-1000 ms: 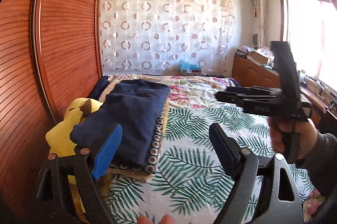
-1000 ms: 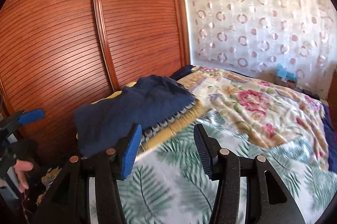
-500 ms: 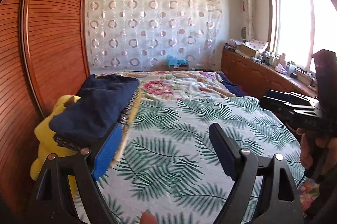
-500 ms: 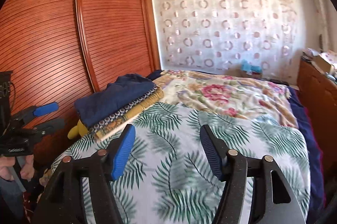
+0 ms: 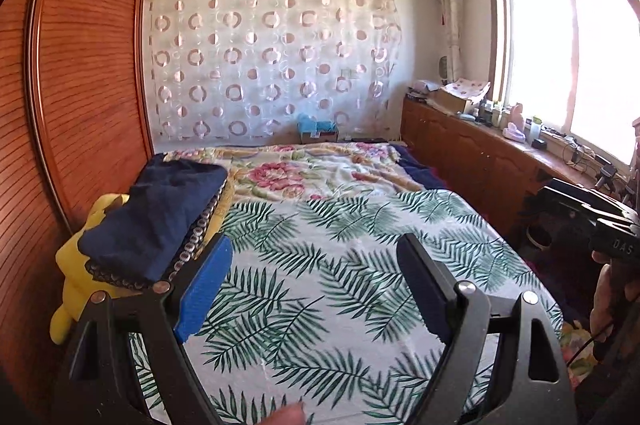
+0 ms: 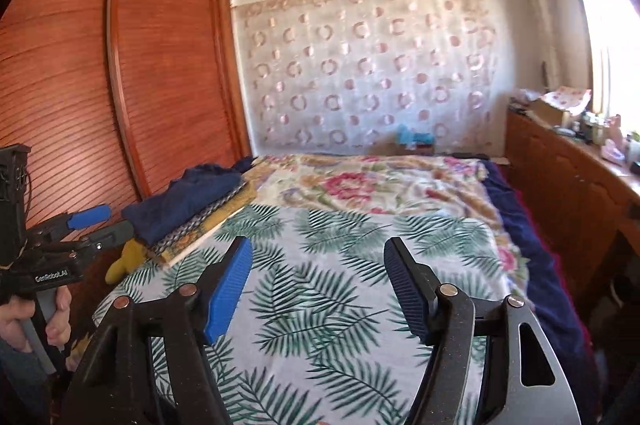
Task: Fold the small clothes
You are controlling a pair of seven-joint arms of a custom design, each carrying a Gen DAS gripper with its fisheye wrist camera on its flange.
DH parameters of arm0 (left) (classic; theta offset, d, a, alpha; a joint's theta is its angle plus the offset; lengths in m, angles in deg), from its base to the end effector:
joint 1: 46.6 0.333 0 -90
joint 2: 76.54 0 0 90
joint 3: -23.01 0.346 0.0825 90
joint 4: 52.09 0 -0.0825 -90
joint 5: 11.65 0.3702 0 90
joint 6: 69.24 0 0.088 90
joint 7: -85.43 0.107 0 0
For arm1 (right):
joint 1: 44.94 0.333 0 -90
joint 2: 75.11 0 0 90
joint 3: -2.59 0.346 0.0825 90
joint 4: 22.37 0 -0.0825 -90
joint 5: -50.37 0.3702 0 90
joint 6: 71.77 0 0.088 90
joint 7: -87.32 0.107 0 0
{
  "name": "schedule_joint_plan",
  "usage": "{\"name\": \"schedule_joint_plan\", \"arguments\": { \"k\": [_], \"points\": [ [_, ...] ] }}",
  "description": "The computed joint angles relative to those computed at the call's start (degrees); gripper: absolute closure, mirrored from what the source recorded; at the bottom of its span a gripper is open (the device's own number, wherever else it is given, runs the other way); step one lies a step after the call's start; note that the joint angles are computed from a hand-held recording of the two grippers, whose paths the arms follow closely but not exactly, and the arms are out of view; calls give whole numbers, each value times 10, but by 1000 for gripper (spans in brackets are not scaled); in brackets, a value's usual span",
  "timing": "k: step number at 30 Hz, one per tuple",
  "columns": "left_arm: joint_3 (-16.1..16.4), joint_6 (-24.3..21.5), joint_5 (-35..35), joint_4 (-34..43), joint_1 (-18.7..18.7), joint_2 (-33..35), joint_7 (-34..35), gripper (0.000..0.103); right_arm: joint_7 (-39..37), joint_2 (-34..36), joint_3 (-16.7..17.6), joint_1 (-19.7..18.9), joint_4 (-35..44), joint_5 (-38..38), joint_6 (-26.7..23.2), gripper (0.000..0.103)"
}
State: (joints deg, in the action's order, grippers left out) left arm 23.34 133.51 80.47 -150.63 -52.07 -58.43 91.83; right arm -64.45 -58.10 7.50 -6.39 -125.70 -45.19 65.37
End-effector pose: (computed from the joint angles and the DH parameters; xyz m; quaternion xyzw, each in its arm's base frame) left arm 0.5961 -0.1771 0.5106 -0.4362 0.7234 -0.4703 0.2554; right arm 0.4892 0.4446 0.4552 -0.5457 0.6058 -0.4014 0.4173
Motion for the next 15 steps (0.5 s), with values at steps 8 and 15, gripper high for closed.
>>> {"name": "schedule_joint_plan", "arguments": {
  "k": [8,15],
  "points": [
    [-40,-19,-59,-30,26,-20,69,18,6,-11,23,43,-12,16,-98,29],
    [-56,-27,-130,-53,36,-26,144,18,10,7,20,62,6,23,-127,29]
  ]
}}
